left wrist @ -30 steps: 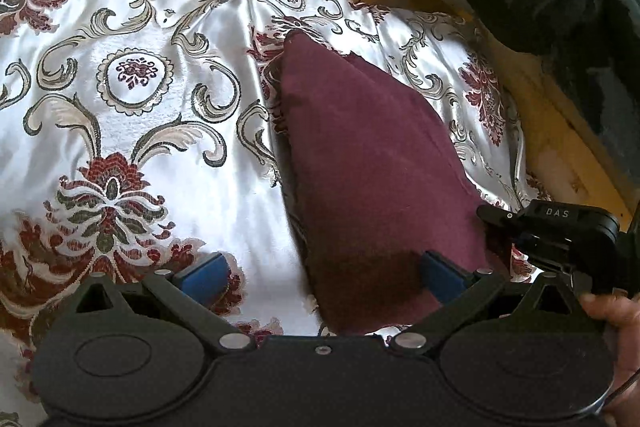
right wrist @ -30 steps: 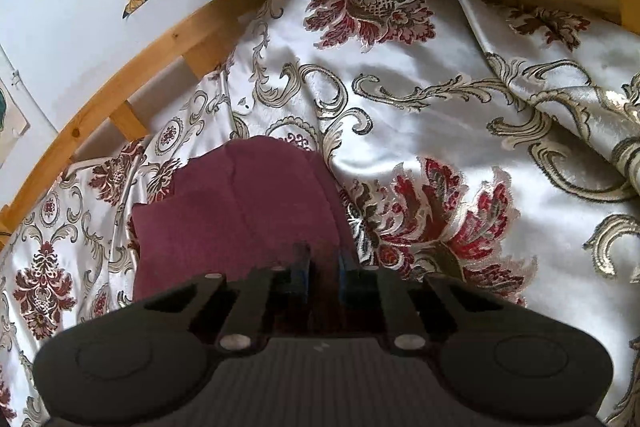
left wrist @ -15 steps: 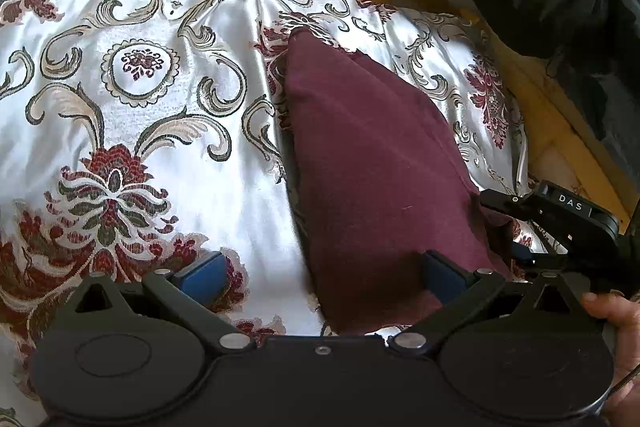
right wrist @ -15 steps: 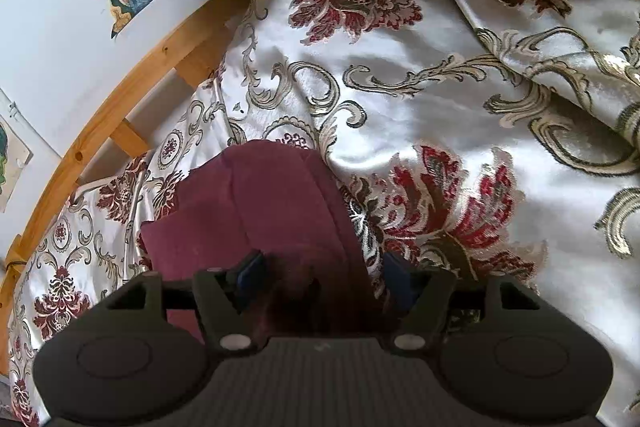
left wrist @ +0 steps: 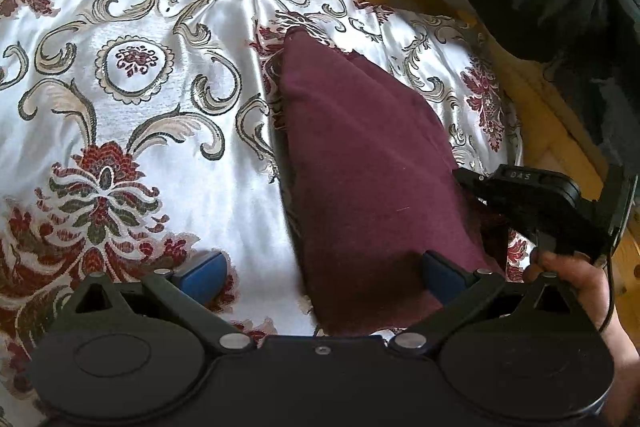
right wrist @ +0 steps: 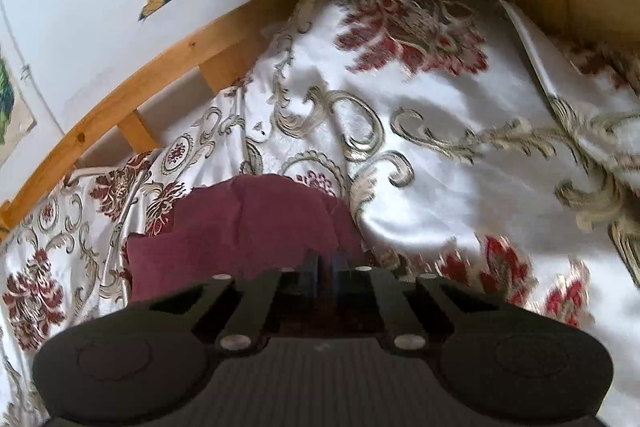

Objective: Fold small clothes

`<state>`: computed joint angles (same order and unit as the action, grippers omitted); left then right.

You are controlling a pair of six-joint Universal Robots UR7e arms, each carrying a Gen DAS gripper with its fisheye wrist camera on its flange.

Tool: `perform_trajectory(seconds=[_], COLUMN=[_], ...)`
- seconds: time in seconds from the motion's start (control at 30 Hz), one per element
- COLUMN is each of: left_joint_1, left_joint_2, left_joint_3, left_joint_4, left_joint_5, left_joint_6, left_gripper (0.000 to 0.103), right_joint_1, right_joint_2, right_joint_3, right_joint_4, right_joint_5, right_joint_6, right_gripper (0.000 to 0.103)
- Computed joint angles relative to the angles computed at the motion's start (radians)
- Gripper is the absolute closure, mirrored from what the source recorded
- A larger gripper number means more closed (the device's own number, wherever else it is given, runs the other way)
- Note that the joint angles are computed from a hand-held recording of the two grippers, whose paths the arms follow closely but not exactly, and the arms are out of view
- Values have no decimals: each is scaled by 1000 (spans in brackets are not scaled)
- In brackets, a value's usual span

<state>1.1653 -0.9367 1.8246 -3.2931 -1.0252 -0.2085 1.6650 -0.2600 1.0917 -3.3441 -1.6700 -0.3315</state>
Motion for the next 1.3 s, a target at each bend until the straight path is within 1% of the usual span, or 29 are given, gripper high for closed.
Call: perform_trajectory(seconds=[0.1, 0.13, 0.2, 0.3, 0.37, 0.4, 0.43, 0.47, 0.5, 0.57, 0.63, 0.67, 0.7, 0.77, 0.83, 0.87, 0.93, 1.07, 1.3], left_joint_1=[0, 0, 0, 0, -1, -1, -2, -3, -3, -6, -9, -10, -9, -9, -9, -7, -1, 24, 78], left_joint_2=[5, 7, 10, 12, 11, 11, 10, 10, 10, 13, 17, 18, 20, 23, 26, 26, 27, 31, 36], left_joint_3=[-2, -2, -2, -1, 0, 1, 2, 3, 6, 10, 14, 16, 20, 23, 21, 18, 9, -9, -47], left_joint_4=[-10, -14, -24, -31, -35, -38, -39, -45, -54, -81, -116, -134, -155, -184, -189, -184, -159, -117, -60], left_joint_5=[-4, -7, -12, -12, -11, -10, -9, -9, -12, -14, -20, -30, -44, -66, -81, -89, -105, -165, -251], left_joint_6=[7, 13, 26, 30, 31, 33, 34, 36, 39, 53, 76, 87, 100, 119, 123, 119, 111, 98, -43], left_gripper=[1, 1, 1, 1, 1, 1, 1, 1, 1, 1, 1, 1, 1, 1, 1, 1, 4, 10, 10], right_joint_1=[15, 18, 23, 25, 19, 17, 12, 8, 1, -16, -31, -37, -43, -54, -64, -66, -68, -69, -62], right_joint_2=[25, 32, 43, 48, 39, 34, 28, 21, 13, -3, -14, -17, -19, -21, -22, -22, -16, -8, 0], right_joint_3=[-22, -31, -54, -71, -63, -56, -47, -38, -27, -10, -2, -3, -4, -9, -15, -16, -23, -41, -54], right_joint_4=[-85, -107, -95, -32, -9, -10, -14, -18, -17, 3, 29, 48, 62, 99, 141, 152, 157, 176, 196], right_joint_5=[7, 12, -10, -74, -75, -69, -57, -44, -26, 27, 72, 92, 108, 141, 175, 186, 195, 208, 183], right_joint_6=[-104, -125, -135, -101, -65, -41, -22, 6, 39, 104, 171, 202, 227, 279, 313, 323, 329, 322, 282], right_gripper=[97, 97, 97, 96, 95, 92, 88, 81, 66, 49, 47, 44, 42, 41, 37, 34, 31, 24, 22])
